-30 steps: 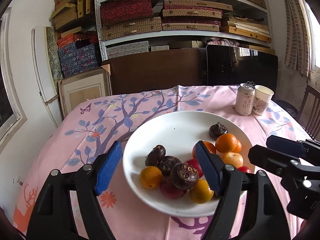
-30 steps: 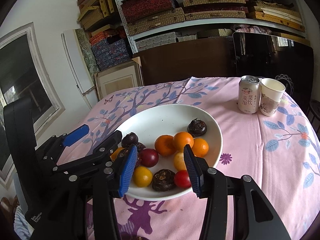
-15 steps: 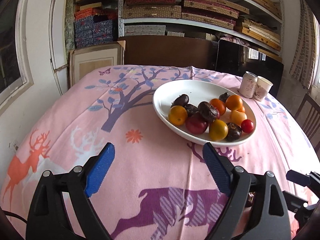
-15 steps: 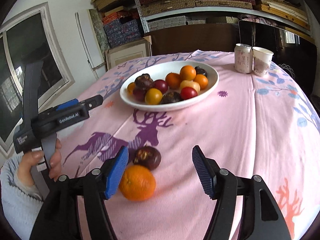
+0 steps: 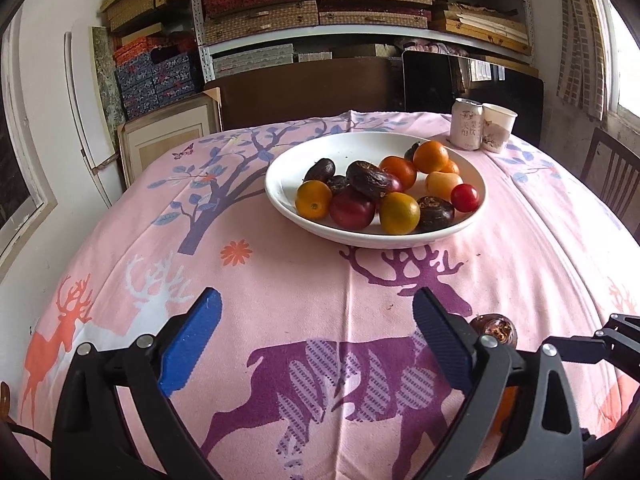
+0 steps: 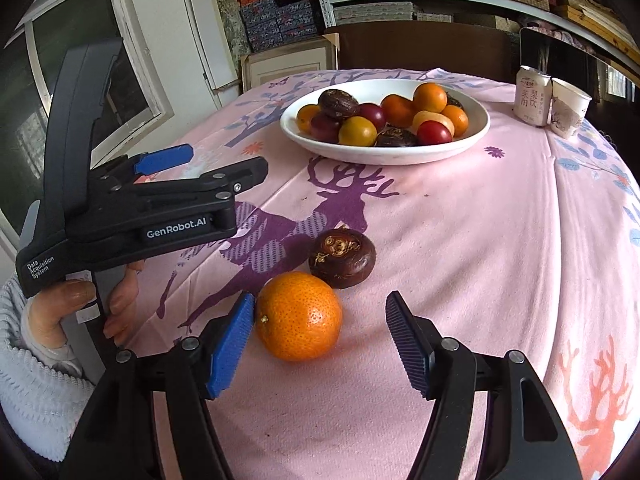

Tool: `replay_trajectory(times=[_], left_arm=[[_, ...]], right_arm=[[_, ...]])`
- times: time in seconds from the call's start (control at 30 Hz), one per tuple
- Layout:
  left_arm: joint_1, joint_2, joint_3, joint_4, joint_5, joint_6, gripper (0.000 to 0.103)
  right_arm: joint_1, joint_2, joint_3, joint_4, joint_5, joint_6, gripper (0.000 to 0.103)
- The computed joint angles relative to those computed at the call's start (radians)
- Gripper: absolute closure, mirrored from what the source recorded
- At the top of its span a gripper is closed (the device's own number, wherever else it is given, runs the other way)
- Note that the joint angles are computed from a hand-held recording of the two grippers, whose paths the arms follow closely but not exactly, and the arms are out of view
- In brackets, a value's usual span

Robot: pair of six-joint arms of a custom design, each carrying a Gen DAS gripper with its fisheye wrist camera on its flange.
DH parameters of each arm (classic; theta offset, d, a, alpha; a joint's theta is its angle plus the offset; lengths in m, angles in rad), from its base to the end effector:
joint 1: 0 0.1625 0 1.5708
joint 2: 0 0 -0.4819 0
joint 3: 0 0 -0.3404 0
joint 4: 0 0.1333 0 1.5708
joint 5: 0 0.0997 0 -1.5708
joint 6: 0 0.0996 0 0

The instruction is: Organize fruits

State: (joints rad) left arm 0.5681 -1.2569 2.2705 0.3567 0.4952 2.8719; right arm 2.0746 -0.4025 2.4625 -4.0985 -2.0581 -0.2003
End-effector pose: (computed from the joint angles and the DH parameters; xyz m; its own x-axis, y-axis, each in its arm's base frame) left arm -0.0839 -0.3156 0.2657 -0.6089 0.1547 -0.7780 0.6887 0.5898 -0.4217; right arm 0.2748 -0.3191 0.0172 -0.7725 -0.3924 0.4993 -0.5965 0.7180 -0.3587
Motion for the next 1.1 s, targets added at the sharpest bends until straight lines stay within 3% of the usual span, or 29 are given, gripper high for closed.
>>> replay_trajectory(times=[0.07, 0.1, 0.23, 0.33, 0.47, 0.63, 0.67, 0.8, 0.87, 0.93, 1.0, 1.1], left_arm=[[0.000, 0.001, 0.001, -0.001, 0.000, 0.002, 0.008], [0.000, 0.002, 0.001, -0.001, -0.001, -0.001, 0.008], [0.004, 0.005, 0.000, 0.002, 0.013, 0.002, 0.008], [-0.004, 0.006, 0.006, -0.005, 0.048, 0.025, 0.008], [-0.036, 0.063, 0.021, -0.007, 0.139, 0.036, 0.008], [-0.091, 0.163, 0.034, -0.015, 0.187, 0.030, 0.008], [-0.081, 0.173, 0.025, -0.008, 0.209, 0.034, 0.010], [0.011, 0.195, -0.042, 0.049, 0.306, 0.040, 0.039], [0.043, 0.178, -0.059, 0.050, 0.346, 0.046, 0.041], [0.040, 0.181, -0.057, 0.046, 0.345, 0.045, 0.043], [0.029, 0.183, -0.051, 0.039, 0.350, 0.060, 0.055], [0.020, 0.174, -0.044, 0.027, 0.357, 0.073, 0.062]], right_arm=[[-0.003, -0.004, 0.002, 0.027, 0.037, -0.011, 0.058], [-0.007, -0.007, 0.006, 0.033, 0.065, -0.018, 0.060], [-0.011, -0.016, 0.018, 0.024, 0.084, -0.007, 0.061], [-0.029, -0.044, 0.054, -0.079, 0.110, 0.007, 0.061], [-0.066, -0.058, 0.105, -0.305, 0.072, 0.078, 0.061], [-0.119, -0.076, 0.141, -0.379, 0.118, 0.136, 0.061], [-0.119, -0.076, 0.140, -0.373, 0.123, 0.135, 0.061], [-0.115, -0.077, 0.138, -0.359, 0.130, 0.122, 0.061], [-0.112, -0.078, 0.140, -0.361, 0.127, 0.126, 0.061], [-0.110, -0.075, 0.136, -0.358, 0.123, 0.133, 0.061], [-0.111, -0.074, 0.135, -0.353, 0.124, 0.133, 0.061], [-0.113, -0.075, 0.133, -0.348, 0.122, 0.133, 0.061]])
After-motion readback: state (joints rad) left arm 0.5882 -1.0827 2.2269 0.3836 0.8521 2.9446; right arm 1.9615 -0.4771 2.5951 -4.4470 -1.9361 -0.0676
